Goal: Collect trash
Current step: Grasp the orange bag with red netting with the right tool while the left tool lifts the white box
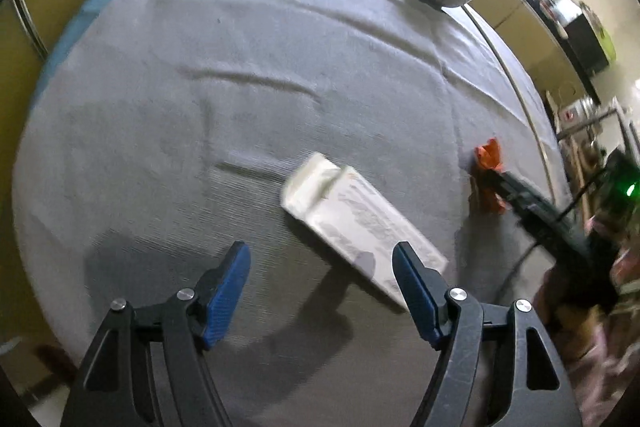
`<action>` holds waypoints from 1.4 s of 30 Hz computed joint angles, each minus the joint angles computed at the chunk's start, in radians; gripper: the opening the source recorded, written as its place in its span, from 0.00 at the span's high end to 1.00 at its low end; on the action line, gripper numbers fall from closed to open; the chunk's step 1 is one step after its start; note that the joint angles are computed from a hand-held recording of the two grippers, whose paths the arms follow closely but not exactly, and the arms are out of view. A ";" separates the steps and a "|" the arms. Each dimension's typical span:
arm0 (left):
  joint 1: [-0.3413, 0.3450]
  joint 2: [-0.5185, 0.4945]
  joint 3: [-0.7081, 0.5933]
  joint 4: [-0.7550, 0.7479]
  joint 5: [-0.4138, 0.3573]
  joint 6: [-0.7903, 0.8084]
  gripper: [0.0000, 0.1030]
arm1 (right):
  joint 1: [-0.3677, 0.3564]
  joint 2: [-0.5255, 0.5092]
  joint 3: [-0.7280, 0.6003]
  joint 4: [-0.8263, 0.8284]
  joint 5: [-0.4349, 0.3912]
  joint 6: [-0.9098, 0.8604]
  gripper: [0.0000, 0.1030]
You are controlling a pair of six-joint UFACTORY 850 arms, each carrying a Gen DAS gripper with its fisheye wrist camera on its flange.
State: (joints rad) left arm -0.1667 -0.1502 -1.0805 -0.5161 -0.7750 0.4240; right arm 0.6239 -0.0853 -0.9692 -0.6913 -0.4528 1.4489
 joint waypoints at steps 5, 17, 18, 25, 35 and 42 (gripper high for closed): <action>-0.086 -0.039 -0.028 0.083 0.042 -0.198 0.25 | 0.025 0.047 0.055 -0.109 -0.022 0.169 0.59; -0.298 -0.023 0.016 0.465 0.293 -0.329 0.41 | 0.124 0.262 0.255 -0.300 -0.002 0.556 0.62; -0.304 -0.018 0.020 0.423 0.290 -0.249 0.41 | 0.138 0.279 0.267 -0.317 -0.017 0.590 0.62; -0.271 0.031 0.049 0.363 0.224 -0.151 0.31 | 0.197 0.369 0.343 -0.347 -0.068 0.706 0.62; -0.282 0.103 0.126 0.392 0.193 -0.225 0.30 | 0.097 0.298 0.274 -0.425 0.043 0.637 0.41; -0.272 0.099 0.140 0.343 0.257 -0.175 0.41 | 0.085 0.163 0.192 -0.295 0.025 0.424 0.53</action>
